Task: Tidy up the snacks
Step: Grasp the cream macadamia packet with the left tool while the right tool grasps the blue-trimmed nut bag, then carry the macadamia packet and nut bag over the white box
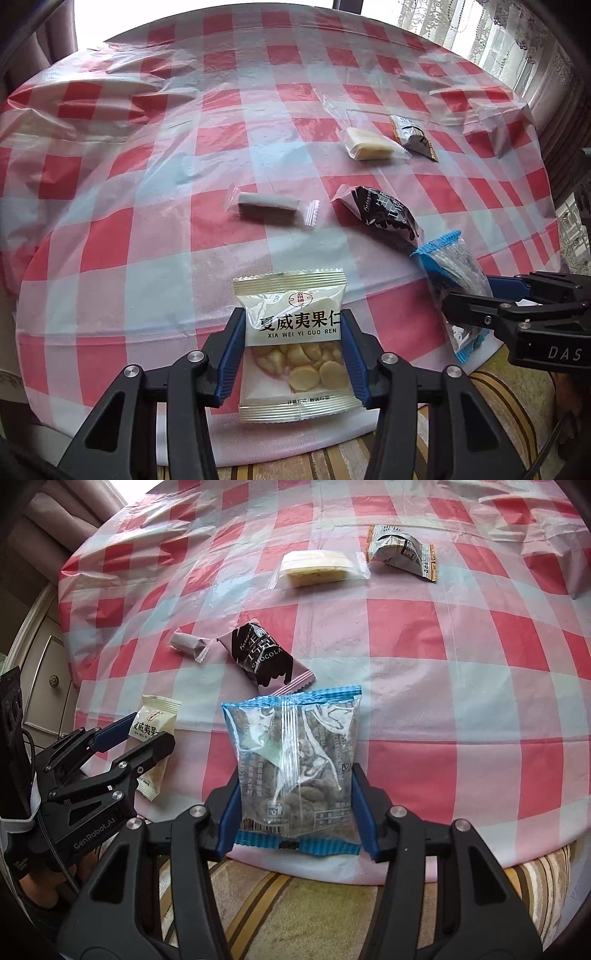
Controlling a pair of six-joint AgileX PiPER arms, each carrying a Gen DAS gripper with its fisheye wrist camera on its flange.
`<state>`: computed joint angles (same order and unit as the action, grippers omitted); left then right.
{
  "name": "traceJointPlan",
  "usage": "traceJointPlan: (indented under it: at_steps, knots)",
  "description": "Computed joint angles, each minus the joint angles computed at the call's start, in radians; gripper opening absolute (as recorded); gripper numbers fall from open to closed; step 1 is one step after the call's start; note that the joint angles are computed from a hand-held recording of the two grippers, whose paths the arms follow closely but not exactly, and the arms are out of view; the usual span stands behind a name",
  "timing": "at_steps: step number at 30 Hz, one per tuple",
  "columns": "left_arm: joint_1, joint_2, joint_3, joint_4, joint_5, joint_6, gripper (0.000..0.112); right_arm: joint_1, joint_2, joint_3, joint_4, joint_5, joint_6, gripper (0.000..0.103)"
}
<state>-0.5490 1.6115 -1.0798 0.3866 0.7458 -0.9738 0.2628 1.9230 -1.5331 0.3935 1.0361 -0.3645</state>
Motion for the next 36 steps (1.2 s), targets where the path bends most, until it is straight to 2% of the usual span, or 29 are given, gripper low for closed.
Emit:
traceJointPlan:
  at_steps: [6,18,30,36]
  knots:
    - [-0.036,-0.025,0.006,0.024,0.029,-0.069,0.049,-0.017,-0.035,0.039,0.022,-0.012,-0.037,0.050]
    - [-0.124,-0.006,-0.073,0.054,0.123,-0.141,0.048,-0.119,-0.112,0.105,0.129,-0.006,-0.143,0.050]
    - [-0.206,0.122,-0.285,0.062,0.232,-0.112,0.048,-0.273,-0.148,0.141,0.239,0.046,-0.248,0.050]
    - [-0.251,0.235,-0.465,0.063,0.298,-0.071,0.048,-0.380,-0.145,0.147,0.294,0.085,-0.300,0.050]
